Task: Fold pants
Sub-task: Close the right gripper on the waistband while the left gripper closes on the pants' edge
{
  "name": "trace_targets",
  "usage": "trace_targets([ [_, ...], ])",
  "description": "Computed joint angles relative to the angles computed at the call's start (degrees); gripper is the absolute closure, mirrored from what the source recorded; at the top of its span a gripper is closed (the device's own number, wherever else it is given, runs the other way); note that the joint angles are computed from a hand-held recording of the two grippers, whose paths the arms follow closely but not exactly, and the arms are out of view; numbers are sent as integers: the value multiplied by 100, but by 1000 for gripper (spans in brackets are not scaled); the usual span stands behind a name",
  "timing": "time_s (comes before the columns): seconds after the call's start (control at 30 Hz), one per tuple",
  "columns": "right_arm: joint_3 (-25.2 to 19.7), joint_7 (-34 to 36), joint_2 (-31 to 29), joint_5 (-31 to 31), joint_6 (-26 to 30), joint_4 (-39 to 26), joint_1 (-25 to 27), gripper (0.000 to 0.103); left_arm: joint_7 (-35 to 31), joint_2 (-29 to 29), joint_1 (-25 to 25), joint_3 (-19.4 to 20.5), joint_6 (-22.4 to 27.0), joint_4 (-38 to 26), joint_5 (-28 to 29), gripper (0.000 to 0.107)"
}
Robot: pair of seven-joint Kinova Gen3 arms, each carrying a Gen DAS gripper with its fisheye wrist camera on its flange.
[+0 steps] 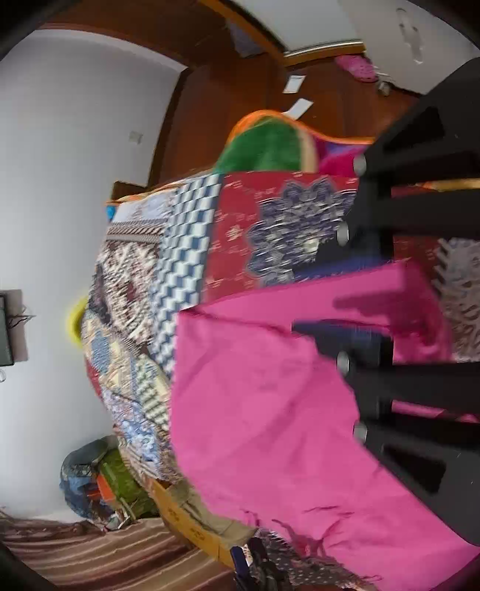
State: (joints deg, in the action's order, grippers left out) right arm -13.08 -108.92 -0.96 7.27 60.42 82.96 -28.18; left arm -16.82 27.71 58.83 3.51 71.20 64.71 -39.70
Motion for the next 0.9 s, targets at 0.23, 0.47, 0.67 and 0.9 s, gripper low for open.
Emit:
trace_targets([
  [0.23, 95, 48, 548, -64, -158, -461, -155, 57, -389, 36, -487, -20, -390, 22, 105, 28],
  [0.47, 249, 571, 1208, -612, 146, -1149, -16, 57, -814, 154, -914, -1, -1024, 124, 727, 29],
  [0.67, 353, 754, 1485, -502, 257, -1309, -208, 48, -1078, 184, -1110, -33, -1499, 321, 1126, 29],
  [0.9, 409, 841, 1647, -723, 141, -1316, -138, 41, -1305, -10, -1460, 57, -2333, 753, 1662, 46],
])
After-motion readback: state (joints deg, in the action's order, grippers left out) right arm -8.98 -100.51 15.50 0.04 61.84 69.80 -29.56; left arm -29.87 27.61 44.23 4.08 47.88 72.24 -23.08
